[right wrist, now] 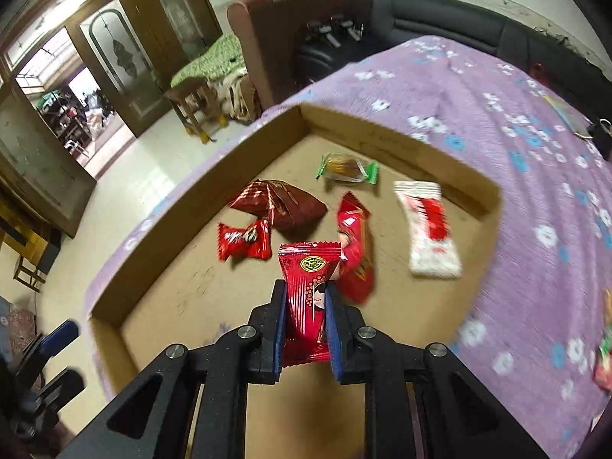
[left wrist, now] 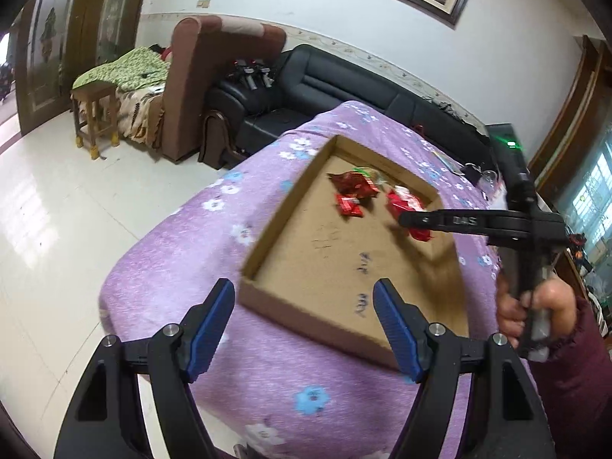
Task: Organize snacks
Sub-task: 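Carry the red candy bar in the right gripper into the tray and release, then grasp the red foil snack bag with the right gripper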
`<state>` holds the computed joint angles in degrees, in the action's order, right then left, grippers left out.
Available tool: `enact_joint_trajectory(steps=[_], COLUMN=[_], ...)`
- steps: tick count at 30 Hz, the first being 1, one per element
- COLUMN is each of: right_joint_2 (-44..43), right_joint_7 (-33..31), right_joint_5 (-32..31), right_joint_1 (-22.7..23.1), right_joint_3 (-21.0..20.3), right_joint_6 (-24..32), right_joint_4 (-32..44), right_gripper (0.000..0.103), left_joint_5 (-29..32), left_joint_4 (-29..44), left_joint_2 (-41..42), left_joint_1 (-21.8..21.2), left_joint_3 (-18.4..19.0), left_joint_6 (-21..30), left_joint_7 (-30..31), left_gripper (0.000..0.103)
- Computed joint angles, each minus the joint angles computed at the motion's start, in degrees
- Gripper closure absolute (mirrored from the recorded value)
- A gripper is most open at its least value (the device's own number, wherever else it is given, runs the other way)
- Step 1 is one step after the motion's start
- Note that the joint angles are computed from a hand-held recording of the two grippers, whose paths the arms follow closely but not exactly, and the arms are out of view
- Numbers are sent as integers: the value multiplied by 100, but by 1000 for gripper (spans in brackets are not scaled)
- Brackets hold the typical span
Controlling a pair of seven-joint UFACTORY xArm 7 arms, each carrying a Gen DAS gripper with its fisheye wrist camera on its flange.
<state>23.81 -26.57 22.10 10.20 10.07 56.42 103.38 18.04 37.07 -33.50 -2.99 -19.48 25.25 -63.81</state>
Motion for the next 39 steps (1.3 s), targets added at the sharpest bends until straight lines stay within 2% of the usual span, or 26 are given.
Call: enact_joint_trajectory(steps=[3,5,7,9,13,16,19,23,29,33,36,37,38,39], right_joint_2=[100,-92,-375,-672,-1386,-1631,-1633,-1296,-570,55,633,815,913,940], right_joint_7=[112,-48,-256,-482,-1083,-1078,-619,-9,446,780,1062,1156,1178,1191], right_joint_5=[-103,122,427,739,1466,1539,1415,1451,1027,612,94,-96,-220,-290], right_joint_1=[101,-16,-175,-304,-732,-1027,-1436,-2086,-2513,-2437,-2291,-2235,-2210,-2205], right_joint_3=[-13,63,100,93,-195,-599,-1014,-1329,-1198,-987,-908,-898,-865,-824], right_joint_6=[-201,-377,-564,-750,-1064,-1272,-1378,-1243,-1227,-1396,-1169,-1037,-980,-928], right_joint_4=[34,-241,-560,-856,-1559,-1805,-1854,-1596,-937,-212,544,788,858,870], right_gripper=[81,77,67,51,41,41,41,41,41,42,42,44,61,70], left_joint_5=[-72,-118,-149,-166,-191,-193,-144,-72,278,580,715,756,788,815], left_joint_4=[-140,-203,-215,-187,-106,-18,118,387,978,1320,1464,1509,1545,1576], left_joint_2=[-109,-146,-143,-124,-29,54,215,553,1041,1222,1270,1291,1305,1318], left_joint_1=[-14,-7,-4,-3,-75,-129,-146,-254,-426,-588,-740,-785,-832,-875], left_joint_3=[93,126,124,86,44,-30,-142,-205,-411,-499,-474,-466,-454,-437], left_joint_6=[-3,-22,-55,-84,-218,-259,-305,-360,-203,88,286,347,408,465], left_joint_7=[-16,-19,-16,-34,24,49,20,54,26,-109,-205,-233,-258,-277], left_gripper=[29,29,29,29,28,27,27,27,27,27,27,27,27,27])
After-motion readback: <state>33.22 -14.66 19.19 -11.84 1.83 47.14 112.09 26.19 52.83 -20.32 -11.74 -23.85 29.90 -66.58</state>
